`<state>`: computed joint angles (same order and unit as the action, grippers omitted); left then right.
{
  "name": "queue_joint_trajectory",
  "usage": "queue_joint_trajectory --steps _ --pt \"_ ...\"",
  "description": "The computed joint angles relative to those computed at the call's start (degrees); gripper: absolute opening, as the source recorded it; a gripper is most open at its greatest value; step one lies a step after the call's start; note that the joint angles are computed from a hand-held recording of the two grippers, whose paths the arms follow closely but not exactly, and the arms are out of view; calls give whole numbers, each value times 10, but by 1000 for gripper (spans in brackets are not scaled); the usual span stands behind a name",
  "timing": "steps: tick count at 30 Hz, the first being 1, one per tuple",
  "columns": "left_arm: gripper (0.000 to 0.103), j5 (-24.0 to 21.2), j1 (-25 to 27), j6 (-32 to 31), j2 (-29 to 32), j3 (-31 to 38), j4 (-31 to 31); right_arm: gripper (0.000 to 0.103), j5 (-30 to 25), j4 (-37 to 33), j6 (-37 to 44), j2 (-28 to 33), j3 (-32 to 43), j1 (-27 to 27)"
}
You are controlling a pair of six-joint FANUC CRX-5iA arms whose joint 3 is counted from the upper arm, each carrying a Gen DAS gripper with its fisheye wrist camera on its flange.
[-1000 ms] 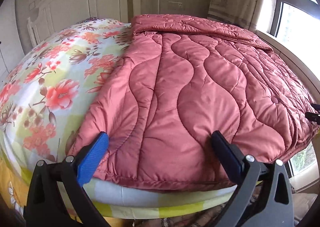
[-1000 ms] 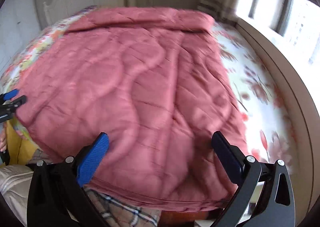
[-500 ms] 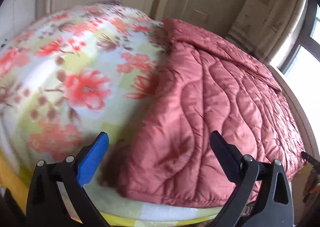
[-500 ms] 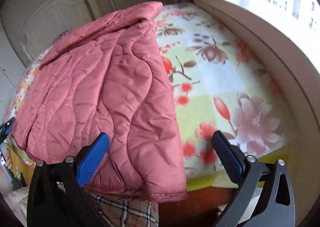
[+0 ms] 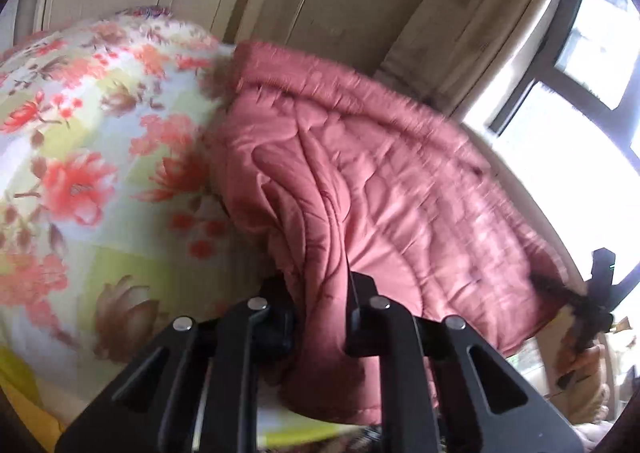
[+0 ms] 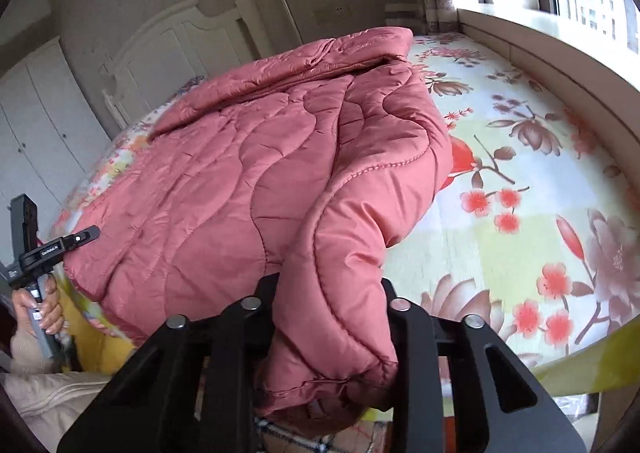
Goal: Fold large clothes
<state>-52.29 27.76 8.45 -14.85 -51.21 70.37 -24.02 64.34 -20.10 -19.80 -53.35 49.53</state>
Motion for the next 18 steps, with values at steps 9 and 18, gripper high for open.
queue_joint_trajectory --steps 9,18 --pt "16 -405 269 -75 -82 -5 50 23 -82 107 -36 -241 -47 165" --pt "25 -215 88 106 45 153 132 23 14 97 44 -81 131 -15"
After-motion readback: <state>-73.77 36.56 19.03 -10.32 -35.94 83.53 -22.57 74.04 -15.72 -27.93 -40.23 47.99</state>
